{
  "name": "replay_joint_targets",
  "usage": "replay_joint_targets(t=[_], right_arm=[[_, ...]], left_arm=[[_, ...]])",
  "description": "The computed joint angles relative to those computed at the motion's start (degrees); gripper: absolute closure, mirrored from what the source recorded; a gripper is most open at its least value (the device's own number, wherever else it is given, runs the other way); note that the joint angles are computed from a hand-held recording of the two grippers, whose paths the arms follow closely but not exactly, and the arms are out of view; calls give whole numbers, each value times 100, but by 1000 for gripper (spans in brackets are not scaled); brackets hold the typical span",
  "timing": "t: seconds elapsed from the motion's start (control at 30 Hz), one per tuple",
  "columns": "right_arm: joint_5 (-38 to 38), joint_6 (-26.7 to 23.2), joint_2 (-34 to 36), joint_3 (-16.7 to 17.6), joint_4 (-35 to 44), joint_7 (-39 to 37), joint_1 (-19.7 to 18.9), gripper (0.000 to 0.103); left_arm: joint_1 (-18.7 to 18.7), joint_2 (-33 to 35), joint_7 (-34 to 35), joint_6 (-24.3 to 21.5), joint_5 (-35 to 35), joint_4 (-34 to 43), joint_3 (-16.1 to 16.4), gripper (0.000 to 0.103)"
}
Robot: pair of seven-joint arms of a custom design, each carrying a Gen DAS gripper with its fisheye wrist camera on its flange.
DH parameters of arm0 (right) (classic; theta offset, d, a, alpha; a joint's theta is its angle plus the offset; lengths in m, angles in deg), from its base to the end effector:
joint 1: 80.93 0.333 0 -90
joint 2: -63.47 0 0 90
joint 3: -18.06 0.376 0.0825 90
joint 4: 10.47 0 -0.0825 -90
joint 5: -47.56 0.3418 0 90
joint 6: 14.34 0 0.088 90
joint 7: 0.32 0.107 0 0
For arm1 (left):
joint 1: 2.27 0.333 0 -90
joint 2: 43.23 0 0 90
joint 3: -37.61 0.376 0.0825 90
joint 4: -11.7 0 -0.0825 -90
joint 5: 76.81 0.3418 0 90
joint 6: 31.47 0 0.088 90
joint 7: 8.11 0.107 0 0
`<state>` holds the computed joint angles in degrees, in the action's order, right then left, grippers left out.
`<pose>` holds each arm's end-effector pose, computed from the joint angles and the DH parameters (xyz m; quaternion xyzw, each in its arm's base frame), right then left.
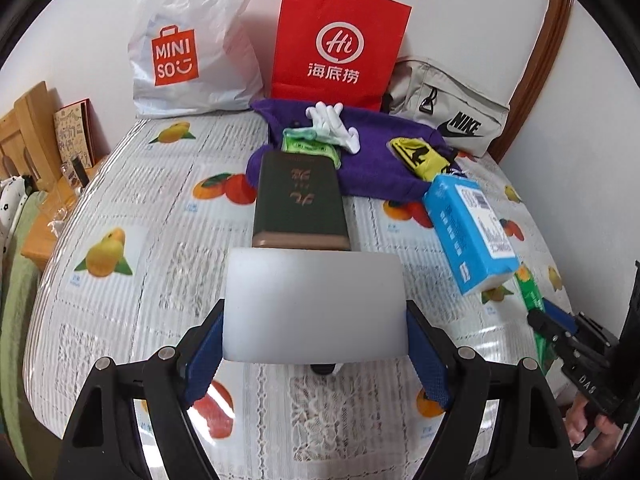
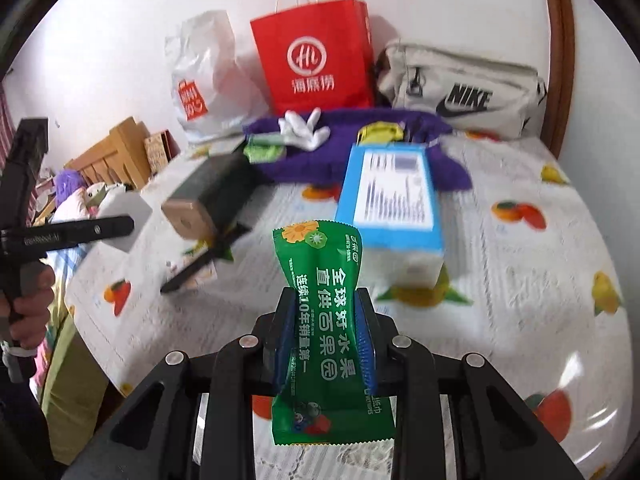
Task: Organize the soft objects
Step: 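Carry the green packet with right gripper while left carries the white block to the purple towel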
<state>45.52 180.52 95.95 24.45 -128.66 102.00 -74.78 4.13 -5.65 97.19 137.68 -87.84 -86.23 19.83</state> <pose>0.6346 0.1336 0.3350 -0.6546 0.6544 -0.1848 0.3304 0.7199 -0.0797 0.3675 -0.6119 0.7235 -0.2922 0.1294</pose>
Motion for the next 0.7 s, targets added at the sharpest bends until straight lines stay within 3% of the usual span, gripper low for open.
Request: replay_joint_targets(t=[0.27,0.5,0.7], right_arm=[[7,-182,79,-15,507,-42,-114,74],[102,-683,323,-85,1255,-201,-108,74],[184,-1114,643,88,2026,-492,-261,74]], left_arm=[[-212,170,-160,-252,117,642,183,22],[-395,546,-333,-657,213,1463,319,22],[-544,985,-415,-1137,280,2356,387,22]])
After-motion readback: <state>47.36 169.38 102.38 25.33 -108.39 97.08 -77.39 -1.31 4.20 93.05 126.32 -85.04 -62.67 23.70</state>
